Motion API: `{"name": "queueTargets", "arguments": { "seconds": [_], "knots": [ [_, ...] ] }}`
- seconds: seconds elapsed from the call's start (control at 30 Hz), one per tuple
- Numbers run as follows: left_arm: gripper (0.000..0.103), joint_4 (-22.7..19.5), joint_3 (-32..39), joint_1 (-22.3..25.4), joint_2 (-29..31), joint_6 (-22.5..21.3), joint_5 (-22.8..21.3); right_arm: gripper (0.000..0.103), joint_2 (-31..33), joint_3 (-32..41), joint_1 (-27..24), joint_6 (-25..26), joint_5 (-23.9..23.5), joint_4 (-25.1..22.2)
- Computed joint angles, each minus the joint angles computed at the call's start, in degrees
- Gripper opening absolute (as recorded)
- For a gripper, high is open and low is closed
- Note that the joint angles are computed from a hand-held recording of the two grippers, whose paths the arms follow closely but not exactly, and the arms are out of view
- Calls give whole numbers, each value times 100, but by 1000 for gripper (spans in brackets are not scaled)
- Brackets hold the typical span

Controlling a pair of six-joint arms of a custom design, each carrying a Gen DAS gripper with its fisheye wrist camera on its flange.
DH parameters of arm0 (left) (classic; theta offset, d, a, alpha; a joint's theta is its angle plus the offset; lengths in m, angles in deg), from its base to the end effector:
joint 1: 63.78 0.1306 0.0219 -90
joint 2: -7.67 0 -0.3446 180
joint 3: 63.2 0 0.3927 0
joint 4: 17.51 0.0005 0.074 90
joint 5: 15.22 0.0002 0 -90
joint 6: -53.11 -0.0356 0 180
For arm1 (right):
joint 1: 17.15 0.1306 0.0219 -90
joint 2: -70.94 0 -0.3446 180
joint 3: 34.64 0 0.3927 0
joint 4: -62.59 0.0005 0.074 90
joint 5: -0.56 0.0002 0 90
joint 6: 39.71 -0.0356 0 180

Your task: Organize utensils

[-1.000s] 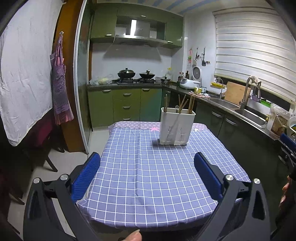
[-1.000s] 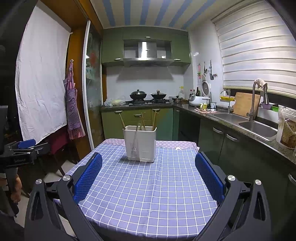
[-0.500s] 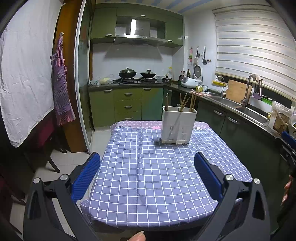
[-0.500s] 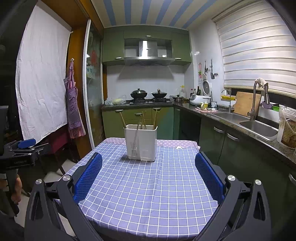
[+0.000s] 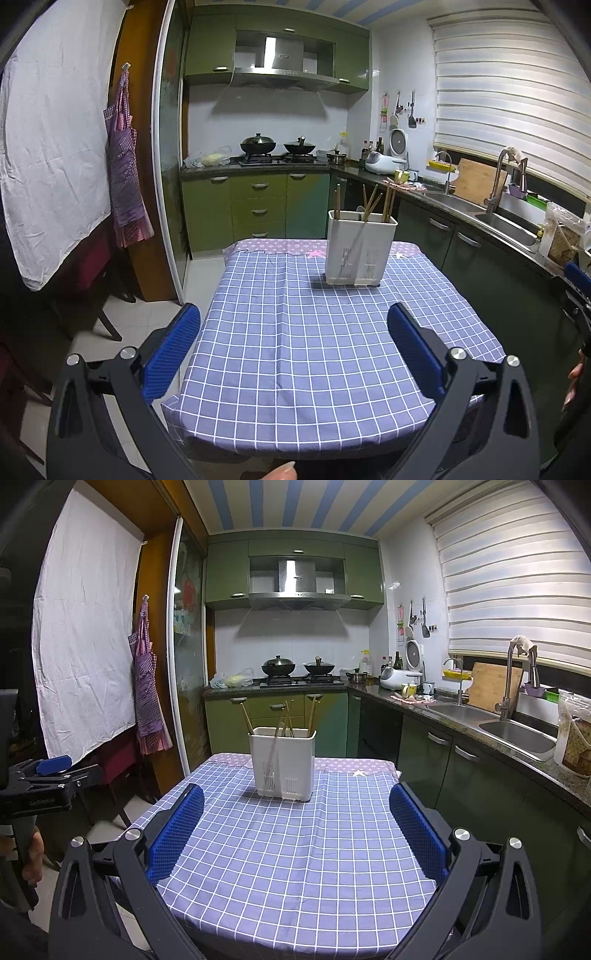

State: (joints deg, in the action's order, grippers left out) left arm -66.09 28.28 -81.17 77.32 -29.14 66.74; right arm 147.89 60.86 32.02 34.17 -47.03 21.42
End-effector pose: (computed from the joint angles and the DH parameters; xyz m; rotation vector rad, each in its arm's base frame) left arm 0.3488 -0.1045 0.5504 0.0832 2.0336 -0.1330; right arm 0.2859 0.2934 0.5525 -0.0656 1.8580 0.0593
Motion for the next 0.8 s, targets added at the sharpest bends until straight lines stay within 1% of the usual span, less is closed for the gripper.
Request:
{"name": "queueTargets", "arguments": {
  "seconds": [0.2,0.5,0.8],
  "knots": [
    [96,-47,48,-14,37,-51,35,99,-6,-5,-9,-5,-21,-8],
    [96,-94,58,2,59,8,99,99,17,4,-1,-14,-25,-9],
    [96,-123,71,10,87,-61,171,99,49,-31,-16,-17,-72,0]
  ]
}}
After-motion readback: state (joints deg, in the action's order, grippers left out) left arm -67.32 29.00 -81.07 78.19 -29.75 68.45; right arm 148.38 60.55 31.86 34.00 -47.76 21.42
